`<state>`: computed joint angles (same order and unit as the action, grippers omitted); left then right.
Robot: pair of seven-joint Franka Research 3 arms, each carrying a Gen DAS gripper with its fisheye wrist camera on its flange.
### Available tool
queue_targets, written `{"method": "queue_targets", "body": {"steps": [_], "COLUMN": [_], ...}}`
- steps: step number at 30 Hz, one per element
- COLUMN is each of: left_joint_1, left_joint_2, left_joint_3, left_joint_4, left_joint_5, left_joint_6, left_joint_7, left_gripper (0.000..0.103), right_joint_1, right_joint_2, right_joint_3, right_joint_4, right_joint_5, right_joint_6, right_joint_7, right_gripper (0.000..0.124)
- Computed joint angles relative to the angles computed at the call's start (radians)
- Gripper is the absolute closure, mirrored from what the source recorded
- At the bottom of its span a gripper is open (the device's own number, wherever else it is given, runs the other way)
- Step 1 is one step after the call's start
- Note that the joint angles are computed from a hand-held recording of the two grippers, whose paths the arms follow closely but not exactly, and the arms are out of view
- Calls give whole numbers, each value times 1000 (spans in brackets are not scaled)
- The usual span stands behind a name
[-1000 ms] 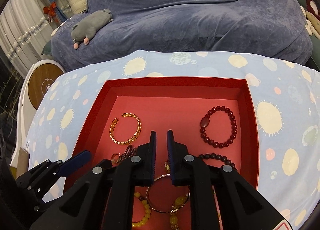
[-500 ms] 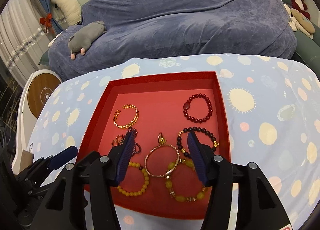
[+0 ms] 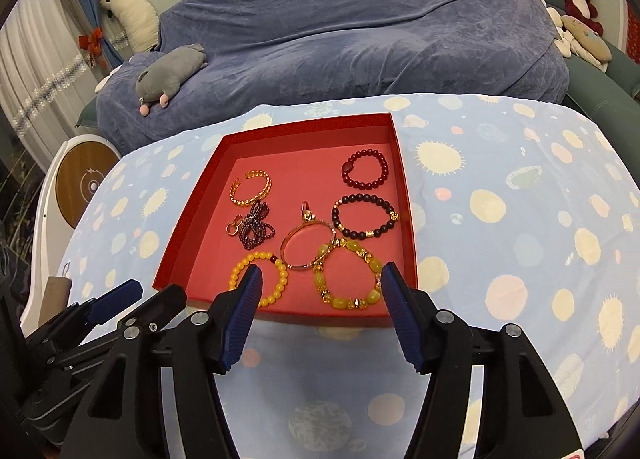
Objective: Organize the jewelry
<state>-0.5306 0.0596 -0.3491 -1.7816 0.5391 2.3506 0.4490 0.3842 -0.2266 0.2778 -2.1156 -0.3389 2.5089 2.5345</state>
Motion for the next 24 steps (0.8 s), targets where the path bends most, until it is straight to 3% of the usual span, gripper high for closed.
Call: {"method": "queue_targets", "body": {"steps": [14, 24], "left_joint_1": [-20, -32], "left_joint_2": [-84, -111], "left_joint_3": [-37, -61], "left_joint_4": [-83, -106], "left_joint_5": [21, 53], "left_joint_6": [-54, -102], "left_joint_7": [-47, -82], "left_gripper": [39, 29], "right_joint_1": [-1, -8], "right_joint_2": [-138, -206], "right_joint_3": [78, 111], "right_joint_4": [-112, -169], "right_joint_5": [-32, -19], "right_joint_6": [-50, -76], "right_joint_7": [73, 95], "right_gripper": [57, 56]}}
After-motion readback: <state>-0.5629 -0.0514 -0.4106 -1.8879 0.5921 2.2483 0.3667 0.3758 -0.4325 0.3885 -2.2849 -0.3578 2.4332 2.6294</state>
